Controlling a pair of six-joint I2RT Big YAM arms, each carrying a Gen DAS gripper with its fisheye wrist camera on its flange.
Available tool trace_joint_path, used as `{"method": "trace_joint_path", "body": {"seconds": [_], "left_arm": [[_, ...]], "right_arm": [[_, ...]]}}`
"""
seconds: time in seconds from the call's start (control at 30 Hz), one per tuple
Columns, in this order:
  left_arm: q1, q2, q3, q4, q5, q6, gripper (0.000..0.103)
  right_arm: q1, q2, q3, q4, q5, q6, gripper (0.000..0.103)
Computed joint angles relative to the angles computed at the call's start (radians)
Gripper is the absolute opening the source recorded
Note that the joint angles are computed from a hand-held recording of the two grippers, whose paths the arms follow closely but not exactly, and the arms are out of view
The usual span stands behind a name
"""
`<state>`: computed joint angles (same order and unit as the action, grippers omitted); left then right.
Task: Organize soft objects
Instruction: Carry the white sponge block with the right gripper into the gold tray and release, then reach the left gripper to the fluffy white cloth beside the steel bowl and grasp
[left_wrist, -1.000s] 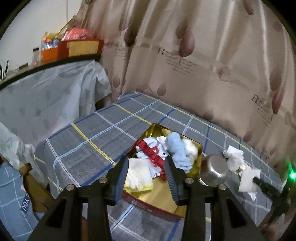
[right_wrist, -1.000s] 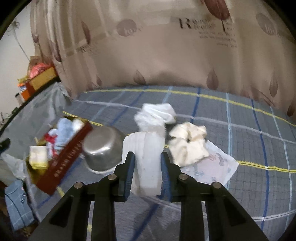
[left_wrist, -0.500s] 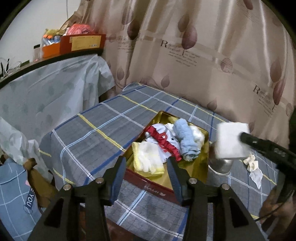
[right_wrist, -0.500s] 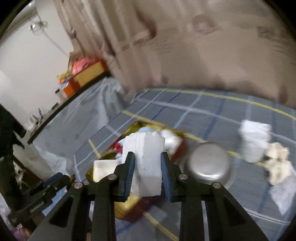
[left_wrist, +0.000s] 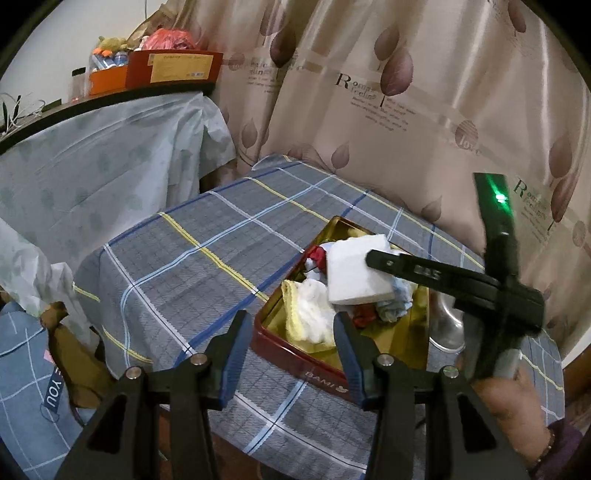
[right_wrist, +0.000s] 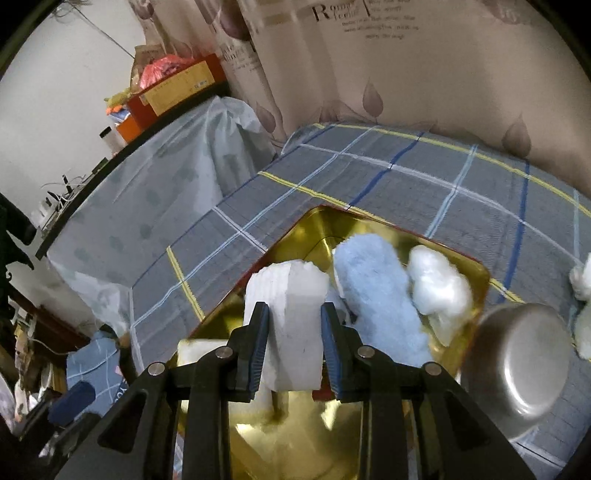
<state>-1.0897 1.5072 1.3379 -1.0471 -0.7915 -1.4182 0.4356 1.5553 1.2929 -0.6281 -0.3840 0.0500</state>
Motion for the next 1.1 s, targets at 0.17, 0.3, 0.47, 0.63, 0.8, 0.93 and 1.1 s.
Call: {"method": "trace_joint_path", "body": {"seconds": [0.17, 0.3, 0.47, 0.63, 0.8, 0.93, 1.1], "left_arm": [[0.008, -0.006, -0.012, 0.019, 0.014, 0.009, 0.047], [0.012, 0.003, -0.006, 0.021, 0.029, 0.029, 0.047], [0.008, 0.012, 0.003, 0.009, 0.022, 0.034, 0.047], [0.004, 0.012, 0.003, 0.008, 0.004, 0.038, 0.047], [0.004, 0.02, 0.009, 0.006, 0.006, 0.057, 0.047], [-0.002, 0.035, 0.025, -0.005, 0.002, 0.075, 0.047], [-0.023, 0.067, 0.063, -0.017, -0.021, 0.123, 0.047]], "right_arm": [[0.016, 0.04, 0.032, -0.022, 0.064, -0.026, 0.026], [0.019, 0.058, 0.047, -0.033, 0.081, -0.038, 0.026], [0.003, 0.033, 0.02, 0.014, 0.052, -0.022, 0.044], [-0.028, -0.037, -0.047, 0.109, 0.019, 0.012, 0.061], [-0.086, -0.176, -0.184, 0.211, 0.063, 0.008, 0.061], [-0.185, -0.34, -0.381, 0.276, 0.221, -0.085, 0.083], [-0.404, -0.42, -0.503, 0.257, 0.343, -0.263, 0.09]]}}
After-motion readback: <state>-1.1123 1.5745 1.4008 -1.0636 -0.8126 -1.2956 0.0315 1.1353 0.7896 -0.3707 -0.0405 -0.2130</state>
